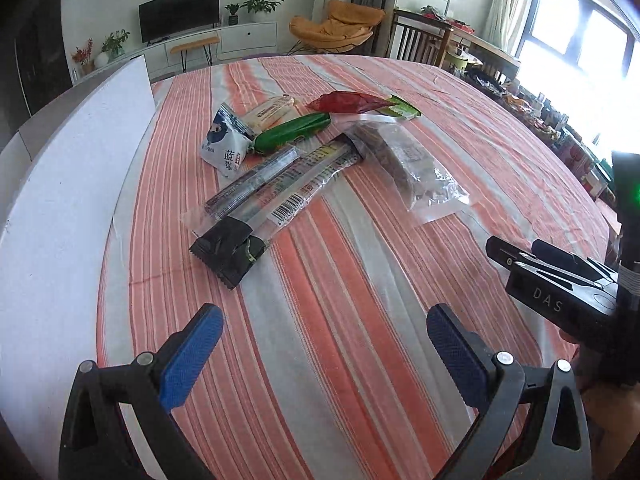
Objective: Organize snacks
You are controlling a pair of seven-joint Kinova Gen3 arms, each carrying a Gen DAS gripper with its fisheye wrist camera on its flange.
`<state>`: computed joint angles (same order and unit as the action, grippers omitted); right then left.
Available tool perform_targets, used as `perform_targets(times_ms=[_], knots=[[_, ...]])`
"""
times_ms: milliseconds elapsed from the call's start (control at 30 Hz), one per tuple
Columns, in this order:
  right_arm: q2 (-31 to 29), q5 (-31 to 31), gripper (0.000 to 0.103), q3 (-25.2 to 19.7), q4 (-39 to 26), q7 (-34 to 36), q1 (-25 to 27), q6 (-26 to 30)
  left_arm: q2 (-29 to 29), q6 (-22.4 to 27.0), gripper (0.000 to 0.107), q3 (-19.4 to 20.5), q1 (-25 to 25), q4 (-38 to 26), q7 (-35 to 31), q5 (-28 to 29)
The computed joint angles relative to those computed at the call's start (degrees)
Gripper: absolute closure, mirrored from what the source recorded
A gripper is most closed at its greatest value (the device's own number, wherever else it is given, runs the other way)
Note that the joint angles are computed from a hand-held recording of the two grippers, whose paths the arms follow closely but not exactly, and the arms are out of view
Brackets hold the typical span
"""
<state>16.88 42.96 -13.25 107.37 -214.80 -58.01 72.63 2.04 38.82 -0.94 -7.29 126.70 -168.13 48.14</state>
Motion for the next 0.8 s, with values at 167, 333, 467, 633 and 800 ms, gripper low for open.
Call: perform_targets(times_ms=[167, 333, 467, 633, 800], knots=[[-1.32, 0.06, 0.032, -0.30, 4.05, -4.54, -0.10, -1.72, 2.49, -4.51, 0.006, 1.25, -0.56, 1.79, -4.18, 4.12], [0.51, -0.05, 0.023, -0.51, 2.22, -3.17, 0.21, 0.02, 1.31, -10.28, 0.005, 2.37, 0.85, 4.57, -8.37, 6.25], [0.89, -0.32, 0.014, 0.17, 1.66, -3.14, 0.53, -0.57, 1.34, -9.83, 0.005, 1.98, 0.90, 4.41, -8.76, 6.43], [1.65, -0.69, 0.013, 0.75, 0.25, -2.05, 0.66, -0.27, 1.27, -9.85, 0.004, 1.83, 0.97, 4.49, -9.09, 6.64], [1.97, -0.84, 0.013, 1.10, -0.38, -1.47, 0.43, -0.23, 1.33, -9.92, 0.004, 1.84, 1.06, 4.47, -9.09, 6.68]])
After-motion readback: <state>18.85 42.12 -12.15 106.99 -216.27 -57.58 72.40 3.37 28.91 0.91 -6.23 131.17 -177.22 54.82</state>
